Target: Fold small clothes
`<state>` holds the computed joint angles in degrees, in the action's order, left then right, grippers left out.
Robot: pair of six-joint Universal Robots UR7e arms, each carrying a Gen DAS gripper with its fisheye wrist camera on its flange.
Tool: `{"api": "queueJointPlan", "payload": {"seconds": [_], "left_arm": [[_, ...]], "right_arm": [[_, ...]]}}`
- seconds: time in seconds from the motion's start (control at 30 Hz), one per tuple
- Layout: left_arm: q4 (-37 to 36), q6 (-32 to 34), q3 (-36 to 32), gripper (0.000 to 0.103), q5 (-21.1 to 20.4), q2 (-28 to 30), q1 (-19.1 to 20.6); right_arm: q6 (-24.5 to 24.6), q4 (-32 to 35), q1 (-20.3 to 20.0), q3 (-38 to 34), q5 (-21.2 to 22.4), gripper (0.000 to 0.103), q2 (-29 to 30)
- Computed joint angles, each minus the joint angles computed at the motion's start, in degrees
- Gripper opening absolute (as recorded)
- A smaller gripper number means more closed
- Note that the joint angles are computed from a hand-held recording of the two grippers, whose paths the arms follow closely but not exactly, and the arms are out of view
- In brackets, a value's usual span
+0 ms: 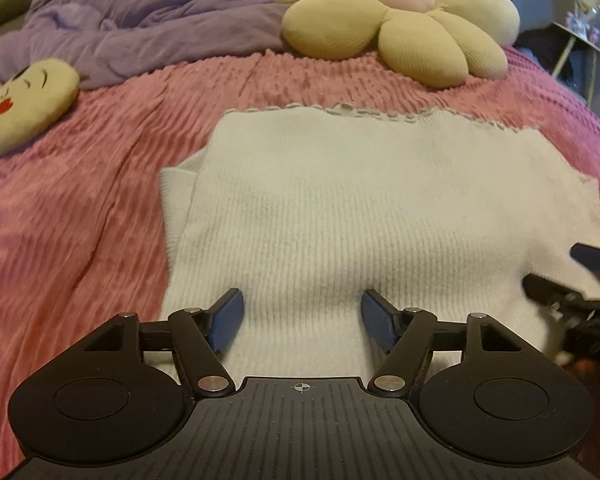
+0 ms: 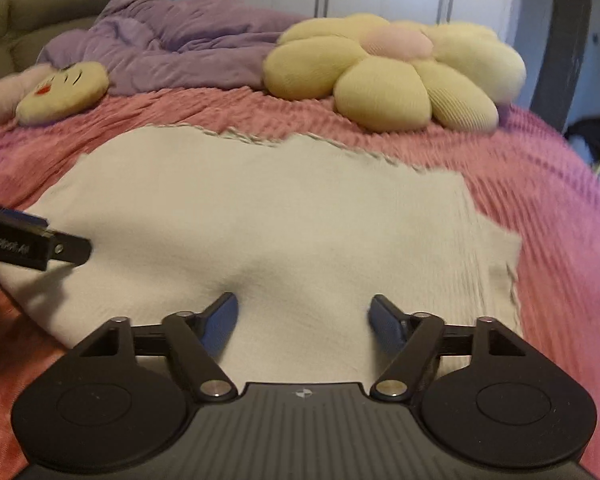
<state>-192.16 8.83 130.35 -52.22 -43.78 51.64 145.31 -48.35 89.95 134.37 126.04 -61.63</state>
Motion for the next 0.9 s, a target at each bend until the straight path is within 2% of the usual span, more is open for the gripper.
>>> {"api": "queueJointPlan", "payload": {"seconds": [0.07,0.2,0.37,0.5,0.57,0.6,0.63,0.7,0.8,0.9], "left_arm": [[-0.2,1.0,0.0,0.073,-0.8,-0.3,0.5],[1.0,0.7,0.1,0.073,-1.9,-1.6,1.1],[2.6,-2.4,0.7,0.072,-1.9,-3.6,0.6],[2.1,-3.8,0.4,0.072,-5.3,-5.2,0.4],[2.1,-4.3,-0.6,0.073,-6.2,-4.7,0.4],[2.6,-4.6,-1.6,0.073,-6.2,-4.1,0.6],[3.6,-5.0,-2.6,0.073,-6.1,-3.5,0.9],[6.2,-6.8,-4.4,0.073,-5.3,-2.5,1.9],[5.1,-6.7,-4.8,0.074,-6.4,-2.7,4.2],[6.5,-6.7,-4.3,0.070,-4.7,-5.3,5.2]], "right_arm": [[1.4,0.3,-3.1,2.3,-4.7,0.075,-2.6],[0.4,0.8,-5.4,4.9,-8.1,0.075,-5.8],[0.1,1.2,-3.5,5.9,-4.9,0.074,-7.8],[2.6,-0.1,-1.2,6.2,-2.3,0.070,-8.6],[4.5,-0.5,-0.4,5.5,-1.5,0.059,-8.6],[5.6,0.1,-0.3,4.9,-1.5,0.047,-8.5],[6.7,1.0,0.0,4.0,-1.1,0.040,-8.2],[7.1,2.1,0.3,2.2,-0.4,0.032,-6.9],[5.2,2.7,-0.2,0.6,0.2,0.030,-4.8],[4.6,1.4,-2.0,1.1,1.5,0.027,-4.5]]}}
